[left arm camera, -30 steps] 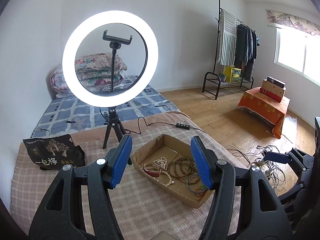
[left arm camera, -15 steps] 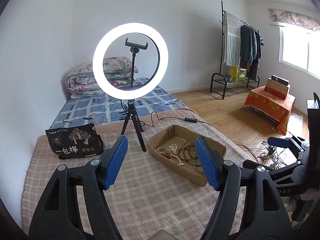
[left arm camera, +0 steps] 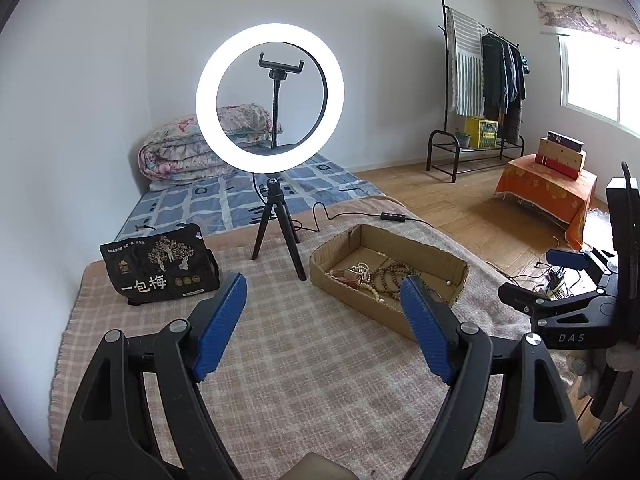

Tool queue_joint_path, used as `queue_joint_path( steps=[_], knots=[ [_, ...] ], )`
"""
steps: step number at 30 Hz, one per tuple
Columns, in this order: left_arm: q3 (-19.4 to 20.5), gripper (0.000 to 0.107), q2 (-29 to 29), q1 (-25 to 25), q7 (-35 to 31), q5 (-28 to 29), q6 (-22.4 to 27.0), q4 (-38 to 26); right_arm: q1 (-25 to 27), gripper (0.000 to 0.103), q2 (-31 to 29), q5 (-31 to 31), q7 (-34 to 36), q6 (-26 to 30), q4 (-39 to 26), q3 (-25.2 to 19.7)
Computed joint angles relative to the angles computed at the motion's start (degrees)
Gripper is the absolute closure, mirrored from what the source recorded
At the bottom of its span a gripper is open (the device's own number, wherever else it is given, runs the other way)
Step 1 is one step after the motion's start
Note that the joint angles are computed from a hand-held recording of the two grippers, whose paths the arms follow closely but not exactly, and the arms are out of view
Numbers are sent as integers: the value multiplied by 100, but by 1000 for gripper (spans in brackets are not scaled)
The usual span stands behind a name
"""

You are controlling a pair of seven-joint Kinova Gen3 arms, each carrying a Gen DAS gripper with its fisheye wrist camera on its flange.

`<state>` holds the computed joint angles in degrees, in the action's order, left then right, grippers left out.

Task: Organize jewelry

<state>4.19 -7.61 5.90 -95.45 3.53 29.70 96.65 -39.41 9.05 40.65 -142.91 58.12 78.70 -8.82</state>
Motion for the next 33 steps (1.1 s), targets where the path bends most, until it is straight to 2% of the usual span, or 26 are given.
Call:
queue_joint_path(
  steps=[2,5,9,15,25,28,33],
  knots=[
    [-17,24,4,0,-6,19,-31,29,0,0,5,50,-68,9,16,20],
    [36,15,-55,-22,69,-95,-245,148,-74,0,8,287,-257,62,70,29],
    [137,12,-111,-89,238,-369,-440,257,-98,0,35,393,-293,147,73,16],
    [-115,5,-168,47,1,21,-350,256,-92,0,55,398,-297,234,69,36],
    [-231,5,-209,116,-279,517,-25,178,-70,0,17,489,-478,190,123,8],
    [-108,5,-235,21,-96,395,-4,184,-68,0,18,492,-476,181,126,6],
    [-142,5,-219,39,-162,432,3,176,-75,0,28,524,-483,175,120,12]
  ],
)
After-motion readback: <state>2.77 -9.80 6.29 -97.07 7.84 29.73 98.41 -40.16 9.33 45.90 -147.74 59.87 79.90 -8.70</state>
